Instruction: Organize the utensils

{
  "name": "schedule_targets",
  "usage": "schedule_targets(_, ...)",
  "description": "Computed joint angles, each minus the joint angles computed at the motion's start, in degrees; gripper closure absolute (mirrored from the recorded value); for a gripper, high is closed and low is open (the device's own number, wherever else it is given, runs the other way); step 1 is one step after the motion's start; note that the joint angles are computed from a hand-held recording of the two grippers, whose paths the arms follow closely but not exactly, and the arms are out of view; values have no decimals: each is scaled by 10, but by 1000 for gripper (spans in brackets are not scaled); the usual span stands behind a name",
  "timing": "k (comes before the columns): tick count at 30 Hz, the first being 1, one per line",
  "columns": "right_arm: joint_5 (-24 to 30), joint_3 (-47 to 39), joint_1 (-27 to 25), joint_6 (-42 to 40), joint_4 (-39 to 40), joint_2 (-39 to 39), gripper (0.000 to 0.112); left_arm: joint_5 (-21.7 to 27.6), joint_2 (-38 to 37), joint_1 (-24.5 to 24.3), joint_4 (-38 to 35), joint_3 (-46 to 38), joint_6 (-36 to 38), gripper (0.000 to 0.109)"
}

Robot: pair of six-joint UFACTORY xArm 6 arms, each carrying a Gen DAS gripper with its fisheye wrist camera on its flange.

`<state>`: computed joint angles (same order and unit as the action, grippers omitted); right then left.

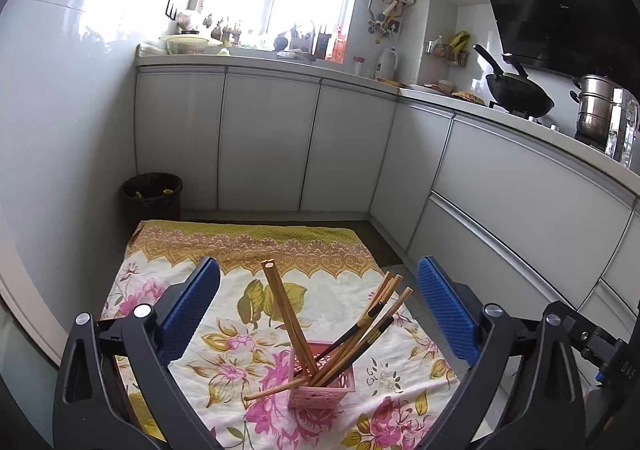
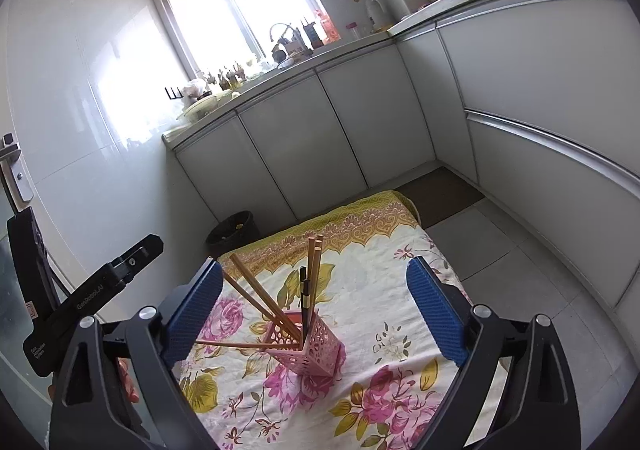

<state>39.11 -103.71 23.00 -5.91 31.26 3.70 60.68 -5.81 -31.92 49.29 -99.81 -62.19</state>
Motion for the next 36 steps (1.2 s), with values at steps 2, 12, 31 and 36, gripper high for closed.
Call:
schedule_targets(2,3,12,-4,6,1,-13,19,24,1,-14,5,-13,-2,13)
schedule_targets(12,-1,105,-2,104,-105,-108,16,223,24,-117,60,-93,-7,13)
schedule_targets(31,-8,299,39,209,-281,-326,16,510,50,-378,209,-135,-132,13)
schedule_targets(36,-18,298,53,258,-385,-334,16,541,81,-405,246,-175,-103,13)
